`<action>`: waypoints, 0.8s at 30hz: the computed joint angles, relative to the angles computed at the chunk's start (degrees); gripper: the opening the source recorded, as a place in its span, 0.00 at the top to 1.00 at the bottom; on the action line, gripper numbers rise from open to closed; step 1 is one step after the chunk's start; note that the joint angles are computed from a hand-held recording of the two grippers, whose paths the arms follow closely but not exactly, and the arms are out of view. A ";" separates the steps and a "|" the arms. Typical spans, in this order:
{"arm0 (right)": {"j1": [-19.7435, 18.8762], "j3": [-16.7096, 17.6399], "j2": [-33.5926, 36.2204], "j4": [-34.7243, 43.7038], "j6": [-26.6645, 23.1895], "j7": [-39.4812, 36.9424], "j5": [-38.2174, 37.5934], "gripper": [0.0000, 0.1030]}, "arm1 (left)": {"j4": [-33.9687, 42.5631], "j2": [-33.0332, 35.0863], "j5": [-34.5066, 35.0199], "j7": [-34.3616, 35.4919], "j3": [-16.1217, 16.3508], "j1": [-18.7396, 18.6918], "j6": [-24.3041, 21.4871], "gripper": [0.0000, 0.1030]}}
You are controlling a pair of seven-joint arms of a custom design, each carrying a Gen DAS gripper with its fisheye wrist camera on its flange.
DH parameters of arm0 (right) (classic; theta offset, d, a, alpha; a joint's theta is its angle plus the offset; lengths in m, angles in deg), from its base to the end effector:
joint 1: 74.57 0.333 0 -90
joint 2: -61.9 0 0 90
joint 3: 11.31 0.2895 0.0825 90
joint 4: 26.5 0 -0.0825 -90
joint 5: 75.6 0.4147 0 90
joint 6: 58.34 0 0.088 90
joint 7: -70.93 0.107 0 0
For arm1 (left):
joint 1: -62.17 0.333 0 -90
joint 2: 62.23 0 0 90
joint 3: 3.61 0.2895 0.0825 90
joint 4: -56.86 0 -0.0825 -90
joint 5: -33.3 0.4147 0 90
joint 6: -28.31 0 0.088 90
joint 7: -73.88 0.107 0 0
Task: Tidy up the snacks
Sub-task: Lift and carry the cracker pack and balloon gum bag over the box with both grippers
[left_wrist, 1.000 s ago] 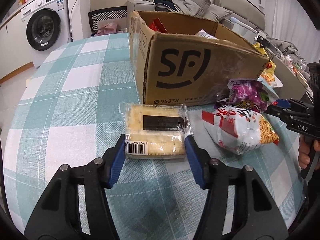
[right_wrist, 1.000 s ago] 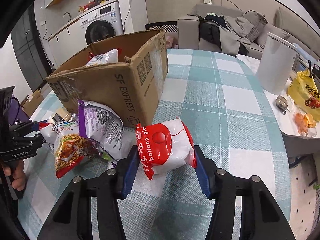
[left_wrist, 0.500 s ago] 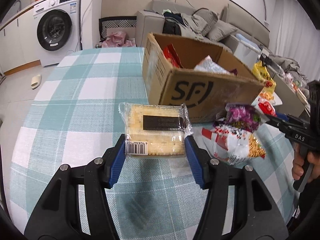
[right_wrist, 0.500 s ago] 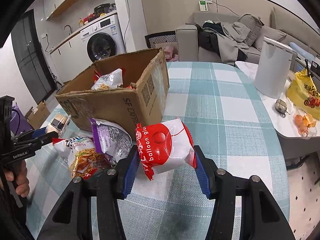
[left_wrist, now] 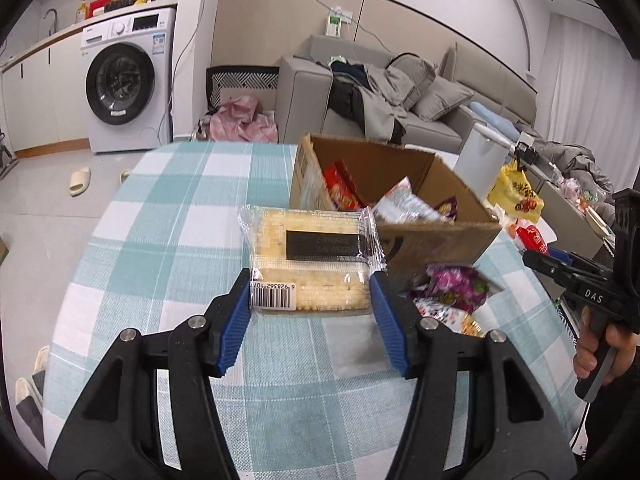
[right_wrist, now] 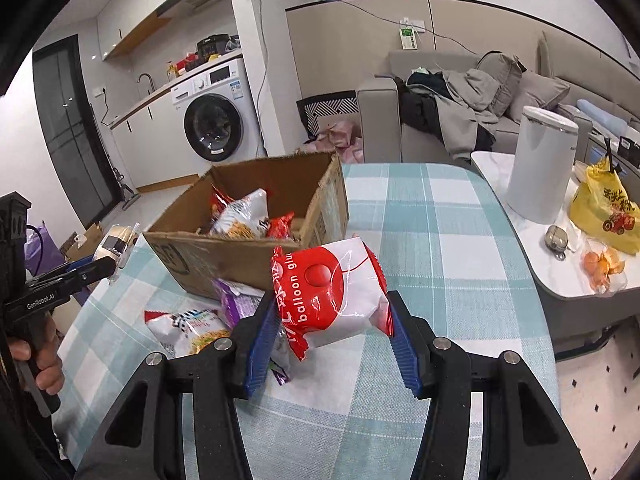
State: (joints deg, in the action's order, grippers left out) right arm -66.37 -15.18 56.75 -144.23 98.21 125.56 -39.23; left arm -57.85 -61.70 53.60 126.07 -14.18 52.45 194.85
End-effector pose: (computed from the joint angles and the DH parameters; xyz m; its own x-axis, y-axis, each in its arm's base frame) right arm 0.6056 0.0222 0.5226 0.2642 -0.9534 -0.1460 -0.6596 -0.0681 -0.7485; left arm 0.5859 -0.2387 0.5180 -0.0935 -0.9756 0.1987 -0.6366 -0.0948 -0.7654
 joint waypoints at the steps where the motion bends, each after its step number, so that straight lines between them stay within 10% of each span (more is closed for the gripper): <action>1: 0.08 0.01 -0.11 0.25 -0.19 -0.28 0.29 0.48 | 0.29 -0.15 0.32 -0.18 -0.01 -0.03 -0.05 0.47; 24: -0.11 2.21 4.38 10.79 -2.33 -1.81 7.64 0.48 | 18.32 9.53 2.61 2.18 2.60 -5.29 -5.18 0.46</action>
State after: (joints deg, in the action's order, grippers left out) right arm -66.48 -12.98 61.13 -133.44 95.88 123.75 -31.59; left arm -39.52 -52.17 56.21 128.25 -11.58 47.16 189.67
